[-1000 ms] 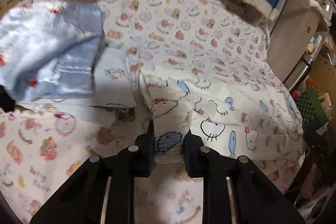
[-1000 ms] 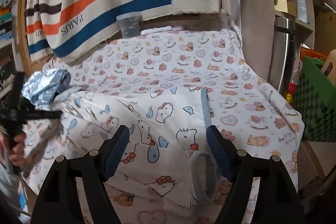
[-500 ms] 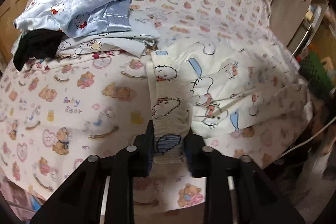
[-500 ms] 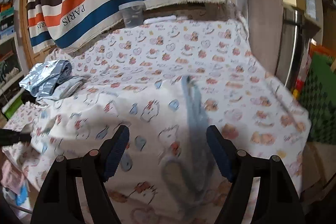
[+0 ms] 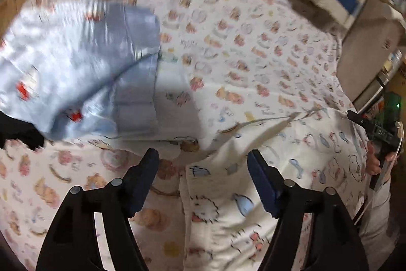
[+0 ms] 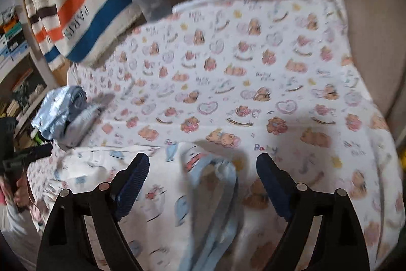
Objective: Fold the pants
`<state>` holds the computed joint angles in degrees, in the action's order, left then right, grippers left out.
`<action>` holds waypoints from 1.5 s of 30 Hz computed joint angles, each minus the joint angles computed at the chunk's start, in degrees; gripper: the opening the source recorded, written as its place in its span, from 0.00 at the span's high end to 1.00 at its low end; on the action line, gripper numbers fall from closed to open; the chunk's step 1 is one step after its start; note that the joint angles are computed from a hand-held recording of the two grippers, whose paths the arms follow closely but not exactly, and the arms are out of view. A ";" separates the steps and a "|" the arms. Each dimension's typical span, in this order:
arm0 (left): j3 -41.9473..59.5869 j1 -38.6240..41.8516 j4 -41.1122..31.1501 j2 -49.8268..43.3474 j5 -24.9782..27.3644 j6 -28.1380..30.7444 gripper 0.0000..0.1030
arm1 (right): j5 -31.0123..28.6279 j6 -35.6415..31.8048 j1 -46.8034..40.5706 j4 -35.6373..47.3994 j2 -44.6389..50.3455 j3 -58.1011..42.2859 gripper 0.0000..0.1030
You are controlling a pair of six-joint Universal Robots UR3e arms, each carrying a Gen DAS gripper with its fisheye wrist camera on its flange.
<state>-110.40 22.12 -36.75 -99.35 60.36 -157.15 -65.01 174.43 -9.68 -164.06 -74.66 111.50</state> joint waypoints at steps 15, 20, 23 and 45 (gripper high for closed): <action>-2.56 4.92 -2.63 -3.62 -8.44 4.30 0.82 | 9.28 -6.82 -2.10 9.74 8.52 -5.59 0.89; -8.50 5.59 5.02 3.58 -10.50 3.88 0.82 | 5.31 -4.44 -0.08 -3.75 2.66 1.87 0.93; -9.62 5.24 10.37 6.65 -10.65 1.90 0.82 | 2.68 -2.11 1.01 -13.09 -1.60 6.17 0.93; -12.18 15.63 14.09 37.51 -27.58 -10.06 0.82 | -39.33 -1.07 24.55 -40.35 -29.23 13.90 0.94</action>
<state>-122.57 37.75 -22.66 -61.84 32.79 -167.20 -104.34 173.36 14.87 -204.41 -103.89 125.40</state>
